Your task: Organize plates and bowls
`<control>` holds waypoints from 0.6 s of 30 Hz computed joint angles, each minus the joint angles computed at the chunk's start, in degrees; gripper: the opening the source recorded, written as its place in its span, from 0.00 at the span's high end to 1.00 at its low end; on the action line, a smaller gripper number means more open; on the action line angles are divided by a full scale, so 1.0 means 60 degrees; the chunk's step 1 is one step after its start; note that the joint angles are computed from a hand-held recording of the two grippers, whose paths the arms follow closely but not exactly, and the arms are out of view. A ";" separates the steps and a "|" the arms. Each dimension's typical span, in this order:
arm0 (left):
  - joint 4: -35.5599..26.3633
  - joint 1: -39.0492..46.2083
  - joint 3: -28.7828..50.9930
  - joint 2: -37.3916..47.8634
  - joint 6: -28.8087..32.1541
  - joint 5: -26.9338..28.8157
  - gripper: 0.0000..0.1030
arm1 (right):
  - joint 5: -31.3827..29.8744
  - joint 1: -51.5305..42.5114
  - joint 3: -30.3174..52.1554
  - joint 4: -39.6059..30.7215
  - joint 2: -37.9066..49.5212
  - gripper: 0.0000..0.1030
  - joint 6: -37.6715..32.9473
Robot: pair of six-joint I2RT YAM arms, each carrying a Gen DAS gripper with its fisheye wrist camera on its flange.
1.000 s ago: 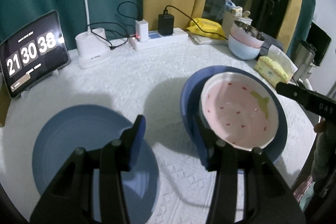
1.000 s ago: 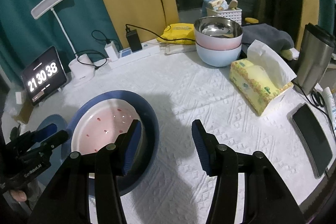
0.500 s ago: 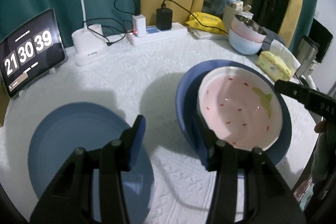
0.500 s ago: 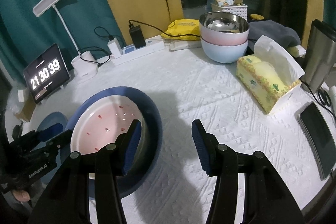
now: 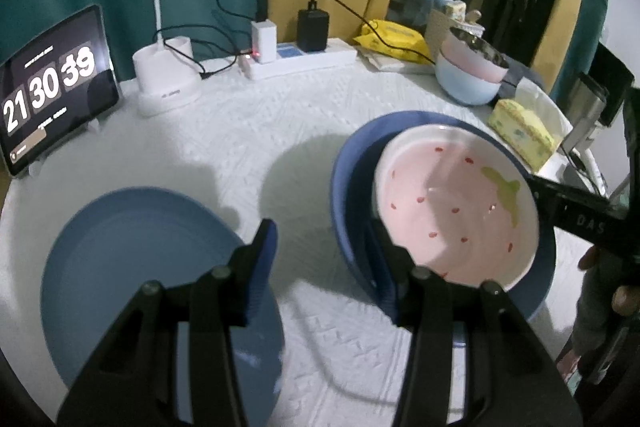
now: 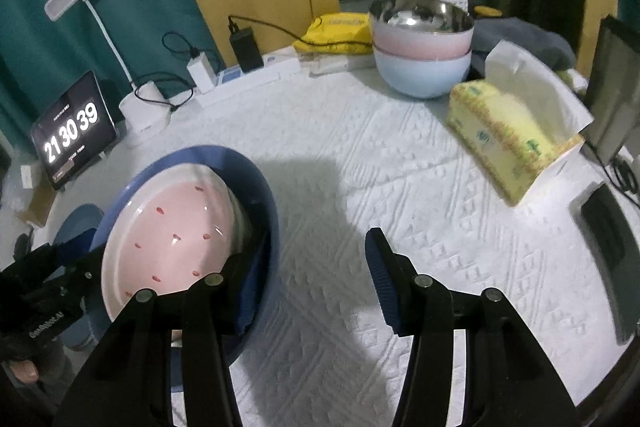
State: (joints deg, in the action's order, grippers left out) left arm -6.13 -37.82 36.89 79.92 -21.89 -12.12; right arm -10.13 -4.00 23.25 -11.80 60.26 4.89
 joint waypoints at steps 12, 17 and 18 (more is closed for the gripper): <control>-0.0053 -0.0037 0.0075 0.0092 -0.0340 -0.0116 0.59 | -0.0519 -0.0314 -0.0021 0.0203 0.0280 0.47 0.0181; -0.0091 -0.0204 0.0058 0.0076 -0.0401 -0.0331 0.61 | -0.0579 -0.0350 -0.0072 0.0267 0.0258 0.47 0.0200; -0.0136 -0.0313 0.0111 0.0112 -0.0459 -0.0434 0.61 | -0.0597 -0.0359 -0.0085 0.0284 0.0251 0.47 0.0222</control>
